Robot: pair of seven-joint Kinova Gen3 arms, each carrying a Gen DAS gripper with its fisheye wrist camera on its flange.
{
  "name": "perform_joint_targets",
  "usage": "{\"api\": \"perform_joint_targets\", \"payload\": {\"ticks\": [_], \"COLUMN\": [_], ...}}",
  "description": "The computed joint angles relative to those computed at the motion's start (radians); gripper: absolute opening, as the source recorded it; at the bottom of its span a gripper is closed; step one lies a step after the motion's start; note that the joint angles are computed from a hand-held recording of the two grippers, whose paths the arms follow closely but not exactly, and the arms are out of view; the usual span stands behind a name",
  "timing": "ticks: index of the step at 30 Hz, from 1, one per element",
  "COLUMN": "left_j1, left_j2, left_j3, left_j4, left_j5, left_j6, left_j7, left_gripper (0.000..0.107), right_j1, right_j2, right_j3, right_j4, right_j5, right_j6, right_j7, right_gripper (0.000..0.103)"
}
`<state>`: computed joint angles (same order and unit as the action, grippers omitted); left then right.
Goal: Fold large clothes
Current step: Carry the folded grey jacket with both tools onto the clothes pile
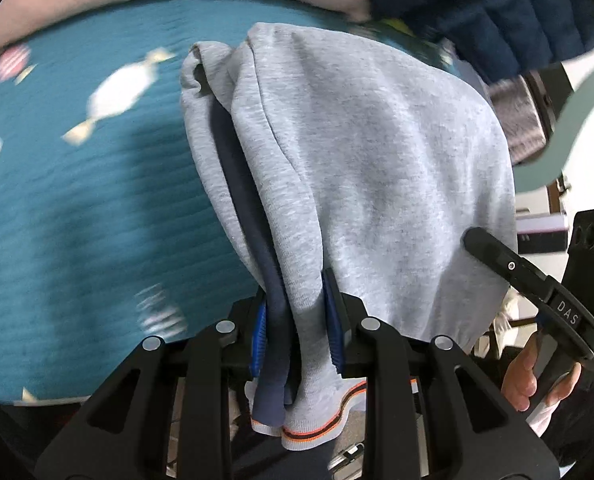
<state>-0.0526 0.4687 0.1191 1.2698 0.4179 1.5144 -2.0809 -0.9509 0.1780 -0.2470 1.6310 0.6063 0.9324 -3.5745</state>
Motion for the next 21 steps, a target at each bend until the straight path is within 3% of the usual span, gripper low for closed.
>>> {"api": "perform_joint_targets", "payload": {"ticks": [3,8,15,18,21], "left_j1": [0.093,0.236,0.355,0.405,0.439], "left_j2": [0.018,0.079,0.229,0.312,0.375], "left_j3": [0.034,0.073,0.096,0.081,0.063], "left_j4": [-0.057,-0.172,-0.32,-0.374,-0.388], "left_j5": [0.007,0.007,0.004,-0.056,-0.107], "left_j6": [-0.012,-0.057,-0.105,-0.092,-0.103], "left_j7": [0.065,0.174,0.303,0.353,0.404], "left_gripper": [0.024,0.024,0.024,0.024,0.026], "right_j1": [0.019,0.149,0.33,0.395,0.438], "right_j2": [-0.076,-0.231,-0.326,-0.291,-0.197], "right_j3": [-0.002,-0.011,0.097,0.161,0.153], "right_j4": [0.033,0.11,0.241,0.325,0.381], "right_j5": [-0.014,-0.077,-0.245,-0.336,-0.343], "right_j6": [0.077,0.148,0.018,-0.079,-0.12], "right_j7": [0.039,0.173,0.431,0.53,0.523], "right_gripper": [0.024,0.024,0.025,0.025,0.032]}}
